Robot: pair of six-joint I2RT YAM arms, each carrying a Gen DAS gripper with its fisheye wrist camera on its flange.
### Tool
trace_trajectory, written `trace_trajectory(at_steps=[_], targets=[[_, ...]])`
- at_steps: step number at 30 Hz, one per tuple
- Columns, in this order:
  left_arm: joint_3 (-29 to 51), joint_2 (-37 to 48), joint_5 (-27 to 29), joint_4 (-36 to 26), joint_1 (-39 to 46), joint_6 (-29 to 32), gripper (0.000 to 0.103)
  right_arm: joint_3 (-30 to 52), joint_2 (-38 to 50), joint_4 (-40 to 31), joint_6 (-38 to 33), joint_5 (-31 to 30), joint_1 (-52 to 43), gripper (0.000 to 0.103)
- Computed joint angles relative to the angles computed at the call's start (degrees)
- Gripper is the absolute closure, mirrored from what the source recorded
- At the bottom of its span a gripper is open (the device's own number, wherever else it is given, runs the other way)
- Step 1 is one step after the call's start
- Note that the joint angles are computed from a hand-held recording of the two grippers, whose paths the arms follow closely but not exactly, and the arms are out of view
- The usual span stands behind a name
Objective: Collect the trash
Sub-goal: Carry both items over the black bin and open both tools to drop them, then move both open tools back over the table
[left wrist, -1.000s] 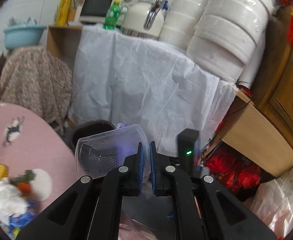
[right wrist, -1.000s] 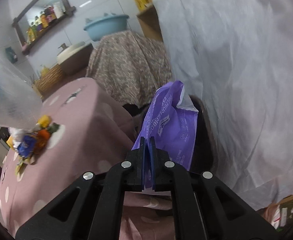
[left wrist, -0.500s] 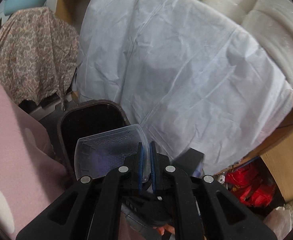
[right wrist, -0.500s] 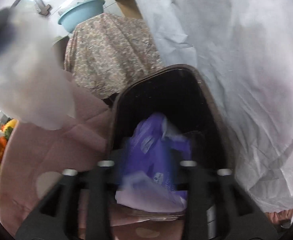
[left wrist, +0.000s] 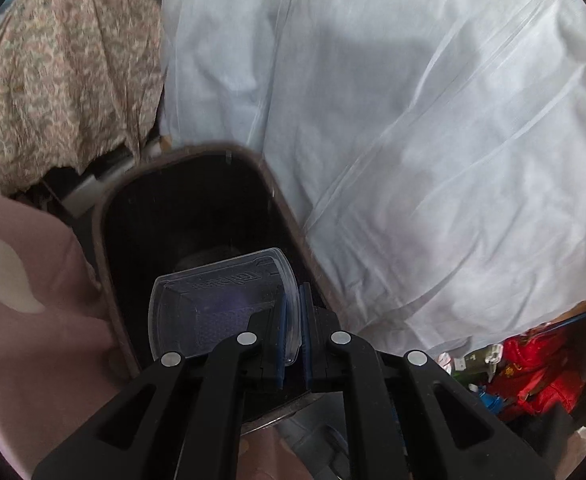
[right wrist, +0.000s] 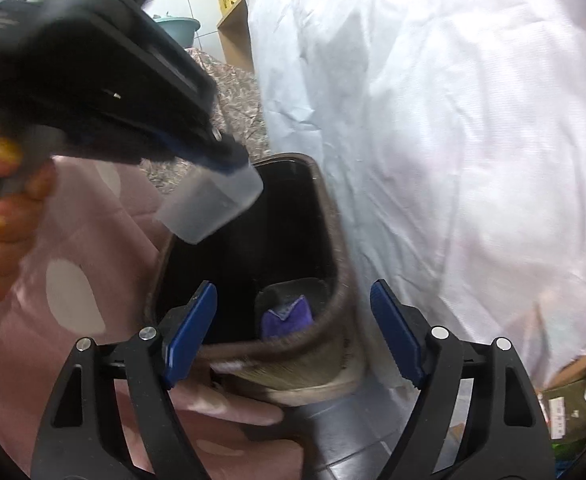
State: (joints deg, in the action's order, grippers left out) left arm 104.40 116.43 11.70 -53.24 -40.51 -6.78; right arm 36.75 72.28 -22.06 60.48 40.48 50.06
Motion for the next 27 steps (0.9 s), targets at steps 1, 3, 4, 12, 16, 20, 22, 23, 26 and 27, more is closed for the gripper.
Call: trace_trajectory(at_steps=[1, 3, 4, 12, 16, 20, 22, 23, 26, 27], targets=[[-0.1, 0.4, -0.3, -0.1, -0.1, 0.0, 0.096, -0.4, -0.6, -1.2, 1.6, 1.0, 1.3, 0.024], [-0.4, 1.0, -1.2, 0.0, -0.6, 0.3, 0.096, -1.2, -1.7, -3.3, 4.7, 2.2, 3.0, 0.024], [-0.8, 1.1, -1.9, 0.2, -0.9, 0.4, 0.096, -2.0, -2.2, -3.9, 6.0, 2.1, 3.4, 0.024], [-0.3, 3.8, -2.5, -1.3, -1.1, 0.3, 0.091, -6.6, -7.6, -8.7, 18.6, 2.1, 7.7, 0.024], [-3.1, 0.5, -3.1, 0.6, -1.0, -0.1, 0.044, -4.6, -6.7, -13.8, 21.4, 3.4, 10.1, 0.024], [-6.9, -5.9, -0.3, 1.9, -0.2, 1.5, 0.042, -1.2, -5.5, -17.6, 22.8, 4.1, 12.5, 0.024], [-10.2, -11.0, 0.2, 3.3, 0.0, 3.4, 0.037, 0.8, -4.4, -20.2, 24.7, 5.5, 14.7, 0.024], [-11.9, -13.9, 0.4, 3.8, 0.1, 4.5, 0.033, 1.8, -3.9, -21.3, 25.3, 6.0, 15.7, 0.024], [-17.0, -23.4, 2.9, 5.3, 1.3, 7.3, 0.023, 5.7, -1.5, -25.3, 27.3, 7.6, 18.7, 0.023], [-18.6, -26.8, 3.8, 5.4, 2.0, 8.4, 0.021, 7.3, -0.7, -26.7, 27.9, 8.2, 19.8, 0.022]])
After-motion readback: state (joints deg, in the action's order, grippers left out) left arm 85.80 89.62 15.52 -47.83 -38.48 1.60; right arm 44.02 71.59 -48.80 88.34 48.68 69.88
